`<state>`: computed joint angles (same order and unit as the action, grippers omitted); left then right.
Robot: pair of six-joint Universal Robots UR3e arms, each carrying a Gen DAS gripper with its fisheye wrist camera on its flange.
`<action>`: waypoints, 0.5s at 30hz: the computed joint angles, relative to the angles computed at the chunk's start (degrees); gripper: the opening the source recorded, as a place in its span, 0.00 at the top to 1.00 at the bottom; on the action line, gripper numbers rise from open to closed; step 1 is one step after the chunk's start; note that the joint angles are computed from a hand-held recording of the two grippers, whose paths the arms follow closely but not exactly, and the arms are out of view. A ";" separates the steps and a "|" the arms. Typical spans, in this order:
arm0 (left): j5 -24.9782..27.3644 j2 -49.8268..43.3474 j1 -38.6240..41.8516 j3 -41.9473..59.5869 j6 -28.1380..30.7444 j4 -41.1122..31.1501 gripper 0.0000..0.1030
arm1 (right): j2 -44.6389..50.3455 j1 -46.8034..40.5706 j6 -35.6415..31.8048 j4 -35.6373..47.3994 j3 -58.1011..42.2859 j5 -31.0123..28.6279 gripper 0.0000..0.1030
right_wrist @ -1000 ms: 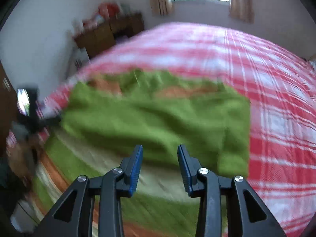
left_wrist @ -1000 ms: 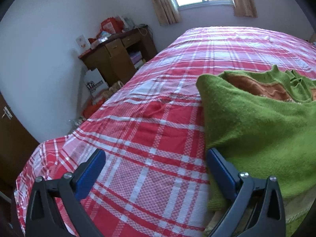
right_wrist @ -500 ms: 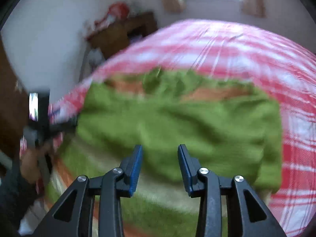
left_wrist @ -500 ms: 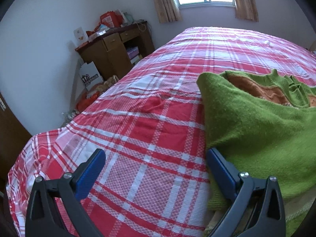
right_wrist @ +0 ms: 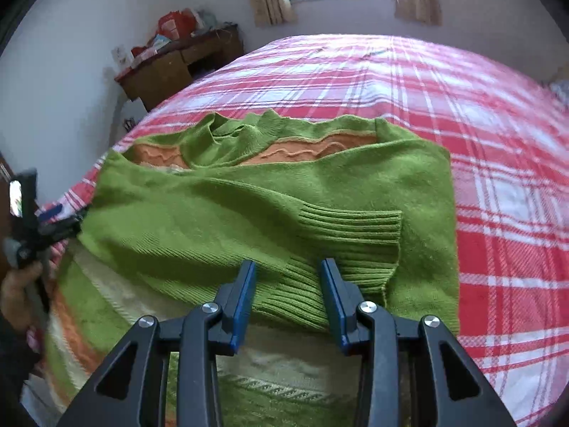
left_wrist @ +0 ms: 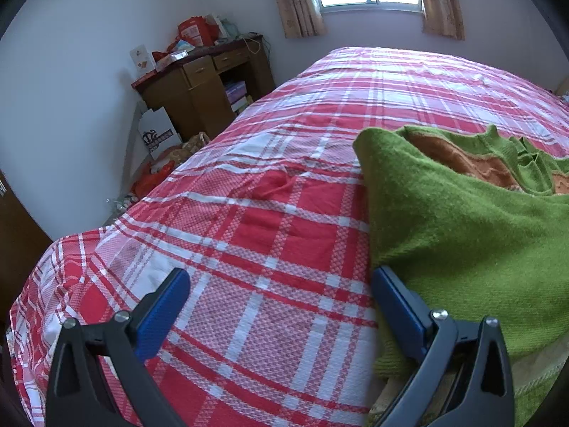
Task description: Fold small clothes
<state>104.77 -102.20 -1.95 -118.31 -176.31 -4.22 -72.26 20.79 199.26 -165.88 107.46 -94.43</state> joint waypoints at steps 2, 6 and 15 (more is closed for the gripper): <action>-0.60 0.34 0.37 -0.33 0.10 -0.01 0.00 | -0.59 0.84 1.23 1.26 -0.16 -1.69 0.62; -2.87 0.64 1.62 -0.15 0.08 -1.31 0.00 | -0.36 1.26 1.54 1.83 -0.55 -2.40 0.62; -0.53 -0.36 0.32 0.46 0.40 -0.64 0.00 | 2.86 3.55 1.81 6.88 -6.64 -7.00 0.60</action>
<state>104.24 -102.56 -1.63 -117.85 -175.91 -4.86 -69.40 24.35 201.07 -159.01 100.82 -101.43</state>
